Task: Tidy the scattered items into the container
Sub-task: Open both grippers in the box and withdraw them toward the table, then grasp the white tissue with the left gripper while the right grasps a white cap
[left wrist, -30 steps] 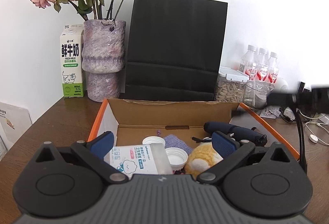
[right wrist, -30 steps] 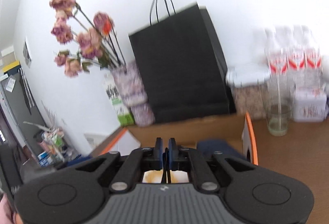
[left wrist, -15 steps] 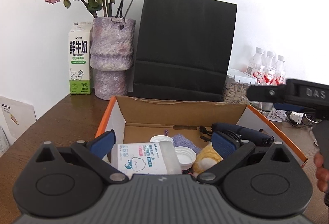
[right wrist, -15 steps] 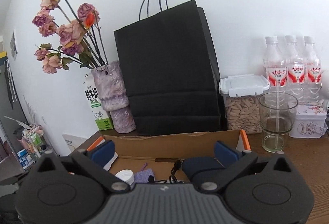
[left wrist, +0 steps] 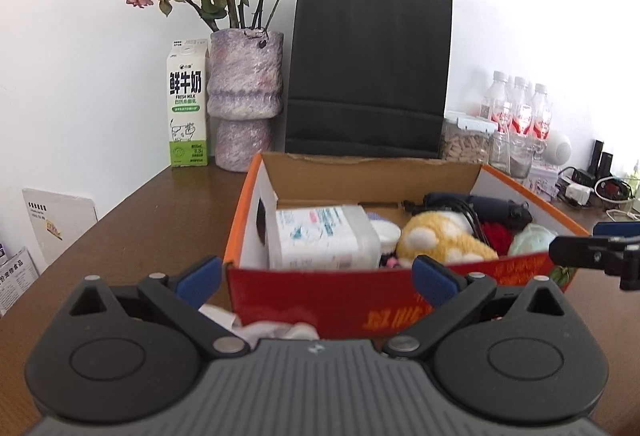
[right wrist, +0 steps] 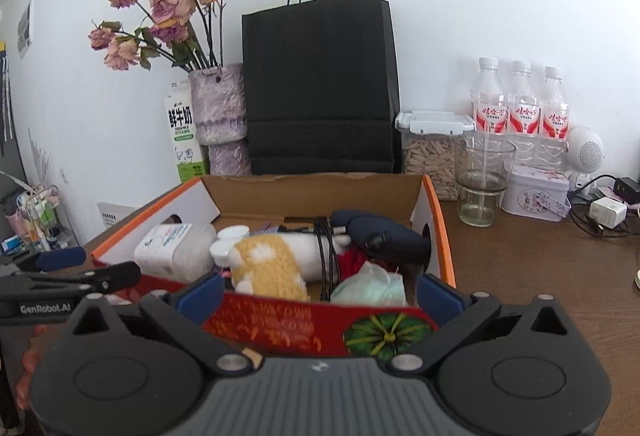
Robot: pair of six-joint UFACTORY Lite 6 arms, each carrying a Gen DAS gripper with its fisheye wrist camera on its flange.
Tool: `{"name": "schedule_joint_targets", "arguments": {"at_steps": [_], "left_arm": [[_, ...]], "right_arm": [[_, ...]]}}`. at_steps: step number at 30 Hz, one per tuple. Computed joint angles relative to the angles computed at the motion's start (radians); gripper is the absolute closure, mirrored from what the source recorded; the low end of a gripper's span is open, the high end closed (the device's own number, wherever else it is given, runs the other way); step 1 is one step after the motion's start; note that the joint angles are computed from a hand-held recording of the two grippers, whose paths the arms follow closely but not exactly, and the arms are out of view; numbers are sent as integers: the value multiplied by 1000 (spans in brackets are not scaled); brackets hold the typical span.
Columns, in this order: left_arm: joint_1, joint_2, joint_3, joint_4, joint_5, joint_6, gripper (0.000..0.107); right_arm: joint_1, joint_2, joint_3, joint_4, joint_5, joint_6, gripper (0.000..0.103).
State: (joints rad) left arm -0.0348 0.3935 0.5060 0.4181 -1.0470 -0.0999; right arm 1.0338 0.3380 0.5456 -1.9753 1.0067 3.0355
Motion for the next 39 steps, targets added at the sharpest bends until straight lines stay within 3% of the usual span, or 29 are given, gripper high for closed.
{"name": "schedule_joint_targets", "arguments": {"at_steps": [7, 14, 23, 39], "left_arm": [[97, -32, -125, 71, -24, 84, 4], [165, -42, -178, 91, -2, 130, 4], [236, -18, -158, 136, 53, 108, 4], [337, 45, -25, 271, 154, -24, 4]], "right_arm": [[165, 126, 71, 201, -55, -5, 0], [243, 220, 160, 258, -121, -27, 0], [244, 291, 265, 329, -178, -121, 0], [186, 401, 462, 370, -178, -221, 2]]}}
